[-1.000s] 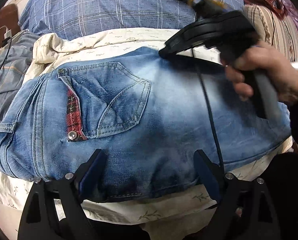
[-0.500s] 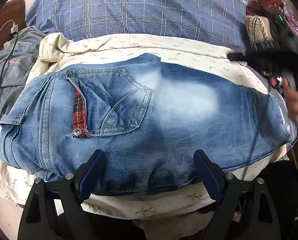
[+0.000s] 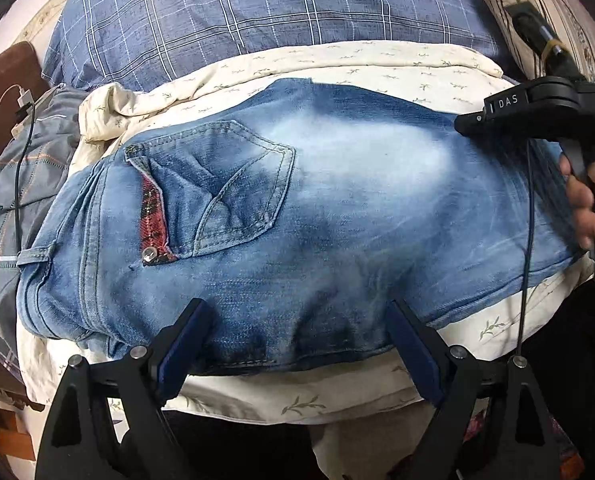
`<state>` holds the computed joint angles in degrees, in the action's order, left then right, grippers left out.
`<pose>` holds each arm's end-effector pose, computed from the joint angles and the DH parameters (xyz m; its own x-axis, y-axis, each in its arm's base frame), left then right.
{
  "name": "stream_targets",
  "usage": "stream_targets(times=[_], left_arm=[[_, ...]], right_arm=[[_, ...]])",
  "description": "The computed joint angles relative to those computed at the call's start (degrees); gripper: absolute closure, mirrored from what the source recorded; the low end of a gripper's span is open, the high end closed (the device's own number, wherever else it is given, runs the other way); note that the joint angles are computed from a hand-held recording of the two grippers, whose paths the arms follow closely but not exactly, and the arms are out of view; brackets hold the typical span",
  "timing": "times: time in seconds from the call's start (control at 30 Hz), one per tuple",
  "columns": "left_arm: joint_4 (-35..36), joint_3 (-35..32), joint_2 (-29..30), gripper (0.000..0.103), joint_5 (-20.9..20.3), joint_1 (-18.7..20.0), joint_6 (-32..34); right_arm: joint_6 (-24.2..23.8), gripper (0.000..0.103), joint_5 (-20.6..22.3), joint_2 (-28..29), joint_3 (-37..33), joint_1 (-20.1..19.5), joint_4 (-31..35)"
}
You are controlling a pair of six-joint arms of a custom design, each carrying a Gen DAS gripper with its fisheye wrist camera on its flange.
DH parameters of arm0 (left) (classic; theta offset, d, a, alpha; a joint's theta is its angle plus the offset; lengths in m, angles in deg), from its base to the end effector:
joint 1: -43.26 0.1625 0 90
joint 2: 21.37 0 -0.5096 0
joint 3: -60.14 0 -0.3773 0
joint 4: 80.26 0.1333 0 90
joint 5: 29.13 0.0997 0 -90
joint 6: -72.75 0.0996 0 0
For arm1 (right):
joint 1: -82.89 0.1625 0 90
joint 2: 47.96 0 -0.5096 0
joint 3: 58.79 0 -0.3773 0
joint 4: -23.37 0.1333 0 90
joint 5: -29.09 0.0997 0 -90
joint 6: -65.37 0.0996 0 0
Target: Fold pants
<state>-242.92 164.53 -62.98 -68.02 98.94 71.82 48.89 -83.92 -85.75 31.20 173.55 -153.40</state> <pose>-0.1994 -0.6661 0.1209 -0.6028 0.2304 -0.7639 0.5457 0.8175 -0.1840 0.1032 -0.7669 0.1577 -0.8823 -0.0311 0.4696 -0.2709 0.8495 -0.4528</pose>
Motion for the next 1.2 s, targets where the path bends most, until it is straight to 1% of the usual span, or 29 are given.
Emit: stream_targets(times=[0.03,0.07,0.1,0.13,0.17,0.2,0.23,0.3,0.37,0.4,0.43,0.47,0.57,0.6,0.63,0.7,0.73,0.77,0.8,0.83,0.87,0.9,0.97,1.0,1.07,1.1,1.13,1.17,1.2], left_arm=[[-0.2,0.1,-0.3,0.013,-0.5,0.0,-0.3],[-0.5,0.1,-0.7,0.013,-1.0,0.0,-0.7],[-1.1,0.2,-1.1,0.013,-1.3,0.0,-1.1],[-1.8,0.3,-1.4,0.013,-1.3,-0.1,-1.3],[-2.7,0.4,-1.8,0.013,-1.2,-0.3,-1.3],[-3.8,0.5,-2.2,0.013,-0.9,-0.5,-1.0],[-5.0,0.6,-2.5,0.013,-0.4,-0.7,-0.5],[-8.3,0.9,-3.4,0.013,1.1,-0.9,1.5],[-9.9,0.7,-4.1,0.013,3.1,-0.7,2.8],[-9.7,0.3,-4.4,0.013,5.0,-0.3,2.5],[-8.0,-0.2,-4.7,0.013,7.1,0.1,0.8],[-5.2,-0.9,-5.1,0.013,9.1,0.8,-1.8],[3.0,-3.0,-6.0,0.013,12.9,3.9,-9.2],[6.4,-3.6,-6.4,0.013,12.5,4.8,-11.8],[8.3,-3.6,-7.2,0.013,10.1,5.8,-14.0],[8.2,-3.7,-7.9,0.007,5.0,8.0,-16.3],[8.3,-3.8,-7.9,0.006,3.5,8.9,-17.0],[8.8,-3.8,-8.0,0.004,2.2,9.6,-17.8],[9.4,-3.9,-8.3,0.004,0.6,10.2,-19.2],[9.3,-3.6,-8.8,0.004,-0.5,10.3,-20.4],[9.7,-3.5,-9.2,0.004,-1.0,10.2,-21.2],[10.0,-3.4,-9.6,0.004,-0.4,9.6,-21.5],[8.9,-2.8,-9.8,0.004,2.2,7.9,-19.7],[7.2,-2.1,-9.7,0.004,4.2,6.7,-18.2],[3.2,-1.0,-9.3,0.004,7.7,4.7,-14.7],[-0.1,-0.4,-8.9,0.004,8.8,3.5,-12.0],[-3.2,-0.1,-8.5,0.004,9.0,2.6,-9.2],[-5.6,0.2,-8.0,0.004,8.9,1.7,-6.8],[-7.5,0.3,-7.5,0.004,8.3,0.7,-4.5]], right_arm=[[0.9,0.103,-0.1,-0.3,0.2,-0.2,-0.2],[2.8,0.103,2.3,-1.2,0.4,-0.9,1.0],[3.4,0.103,4.1,-2.2,1.3,-1.5,-0.2],[2.9,0.103,4.9,-2.9,2.5,-1.6,-2.6],[1.8,0.101,5.6,-3.9,4.3,-1.8,-6.6],[1.4,0.096,5.8,-4.5,5.4,-1.7,-9.7],[1.5,0.096,6.3,-5.5,6.9,-1.9,-12.3],[2.2,0.096,8.9,-8.4,9.5,-3.0,-12.6],[1.3,0.096,7.6,-10.6,11.1,-3.2,-11.0],[0.4,0.096,6.7,-11.7,12.3,-3.4,-10.4],[-0.3,0.096,6.2,-12.9,13.6,-3.8,-10.0],[-0.5,0.096,5.5,-14.0,14.7,-4.1,-9.0],[-1.0,0.096,4.1,-15.6,17.2,-5.2,-8.9],[-0.7,0.096,4.0,-15.8,17.7,-5.6,-8.7],[-0.5,0.096,4.0,-16.2,18.0,-6.3,-8.4],[1.9,0.096,1.9,-15.5,17.3,-7.1,-6.3],[3.1,0.097,0.7,-15.2,16.7,-7.7,-5.0],[3.9,0.098,1.3,-14.7,16.4,-8.5,-4.6],[3.9,0.098,3.7,-14.9,17.2,-9.3,-6.5],[4.3,0.098,4.2,-15.2,17.3,-9.4,-6.1],[4.8,0.098,4.1,-15.7,17.3,-9.3,-5.2],[4.8,0.098,3.6,-16.1,17.4,-9.1,-4.7],[3.7,0.098,3.6,-17.0,18.5,-9.1,-6.9],[3.4,0.098,5.0,-17.9,19.7,-9.4,-8.6],[4.1,0.098,9.9,-20.5,22.4,-10.9,-10.6],[4.8,0.098,13.6,-22.1,24.2,-12.2,-12.0],[5.1,0.098,16.0,-23.0,25.3,-13.1,-12.9],[5.4,0.098,20.2,-24.6,27.0,-14.7,-14.0],[5.7,0.099,22.5,-25.4,27.7,-15.4,-14.2]])
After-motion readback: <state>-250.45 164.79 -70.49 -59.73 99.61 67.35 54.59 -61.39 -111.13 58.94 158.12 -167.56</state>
